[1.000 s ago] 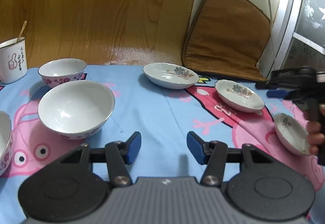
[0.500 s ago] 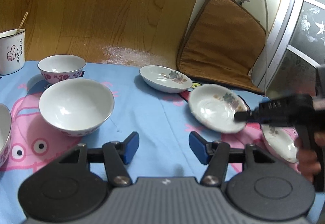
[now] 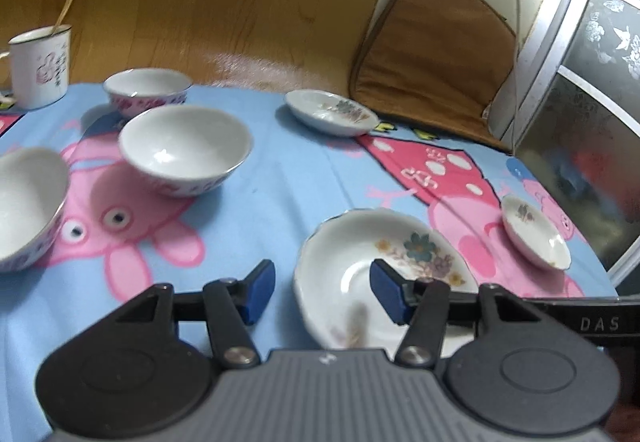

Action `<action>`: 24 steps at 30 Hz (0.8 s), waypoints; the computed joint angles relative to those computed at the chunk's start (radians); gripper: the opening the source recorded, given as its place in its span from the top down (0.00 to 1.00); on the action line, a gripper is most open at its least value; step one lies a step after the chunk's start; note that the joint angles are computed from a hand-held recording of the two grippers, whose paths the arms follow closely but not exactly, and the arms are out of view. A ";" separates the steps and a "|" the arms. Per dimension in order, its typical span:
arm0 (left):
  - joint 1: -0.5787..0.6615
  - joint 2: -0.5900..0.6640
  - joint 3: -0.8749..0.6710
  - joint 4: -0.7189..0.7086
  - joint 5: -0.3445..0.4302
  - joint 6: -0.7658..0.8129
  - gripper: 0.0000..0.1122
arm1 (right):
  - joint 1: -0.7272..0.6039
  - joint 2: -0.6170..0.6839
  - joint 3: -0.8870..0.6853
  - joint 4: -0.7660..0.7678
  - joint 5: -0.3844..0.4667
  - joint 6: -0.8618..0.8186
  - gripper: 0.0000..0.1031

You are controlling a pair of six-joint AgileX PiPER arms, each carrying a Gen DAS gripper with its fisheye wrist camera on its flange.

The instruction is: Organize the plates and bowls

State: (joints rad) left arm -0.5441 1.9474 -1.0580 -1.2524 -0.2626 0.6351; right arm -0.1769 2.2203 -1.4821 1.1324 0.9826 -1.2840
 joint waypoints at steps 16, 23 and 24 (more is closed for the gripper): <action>-0.044 0.015 0.001 -0.047 -0.074 0.015 0.58 | -0.016 -0.039 0.185 0.299 -0.119 -0.336 0.68; -0.050 0.023 0.016 0.055 -0.103 -0.074 0.58 | -0.006 -0.039 0.218 0.345 -0.120 -0.394 0.68; -0.050 0.024 0.018 0.065 -0.105 -0.081 0.58 | -0.005 -0.041 0.223 0.352 -0.122 -0.405 0.68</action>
